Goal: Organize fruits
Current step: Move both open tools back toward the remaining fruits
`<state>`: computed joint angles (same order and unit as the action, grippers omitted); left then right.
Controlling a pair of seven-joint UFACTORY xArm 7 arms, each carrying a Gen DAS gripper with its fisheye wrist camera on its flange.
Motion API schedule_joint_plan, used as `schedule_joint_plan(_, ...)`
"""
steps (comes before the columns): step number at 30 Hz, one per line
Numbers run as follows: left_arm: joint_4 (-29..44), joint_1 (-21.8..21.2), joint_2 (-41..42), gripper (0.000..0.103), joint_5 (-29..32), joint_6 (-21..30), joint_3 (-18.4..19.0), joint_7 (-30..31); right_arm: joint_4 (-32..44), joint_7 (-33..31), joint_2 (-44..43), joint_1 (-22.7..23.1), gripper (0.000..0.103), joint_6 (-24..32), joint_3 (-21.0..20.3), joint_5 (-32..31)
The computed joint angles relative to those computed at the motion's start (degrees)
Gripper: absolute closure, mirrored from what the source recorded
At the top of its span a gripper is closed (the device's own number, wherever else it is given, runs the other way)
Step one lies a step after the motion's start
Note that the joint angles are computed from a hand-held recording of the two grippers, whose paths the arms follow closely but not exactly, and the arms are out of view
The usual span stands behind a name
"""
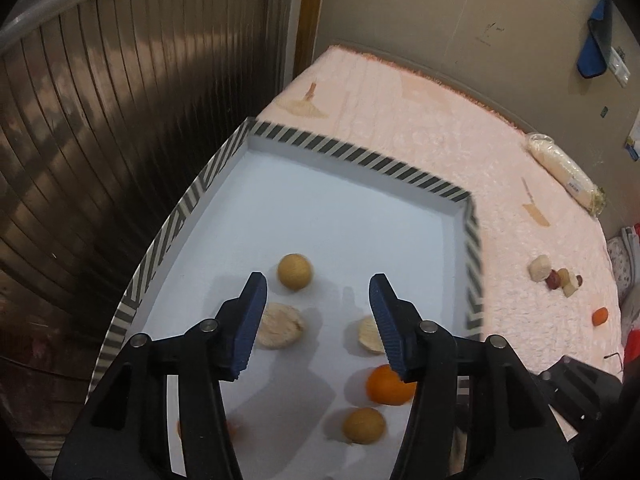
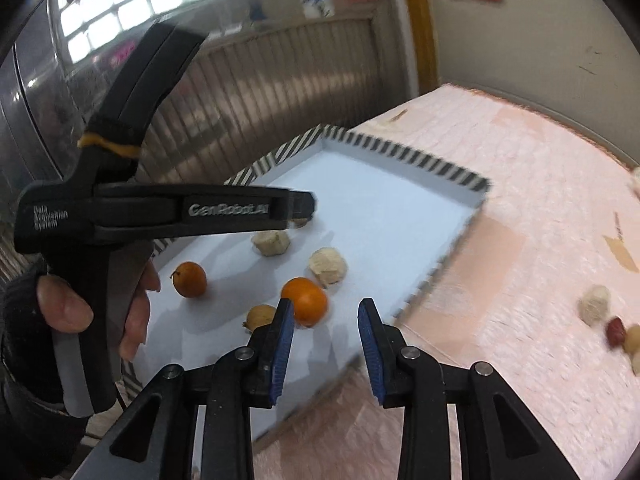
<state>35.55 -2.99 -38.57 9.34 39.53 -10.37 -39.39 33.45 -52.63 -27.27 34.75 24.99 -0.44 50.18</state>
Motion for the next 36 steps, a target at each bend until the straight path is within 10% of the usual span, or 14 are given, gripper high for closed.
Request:
schedule_joint_plan(17,9.27,-5.25,8.92,0.049,6.89,-2.90,-10.70,-10.17,-6.07,6.03,-12.01,-8.74,0.067,-1.22,-9.02,-9.42)
schedule_joint_plan(36,21.51,-15.72,27.75,0.049,14.43,-4.96,-7.96,-14.71,-4.49,4.18,-9.80,-20.58,0.064,-0.01,-18.58,-15.36)
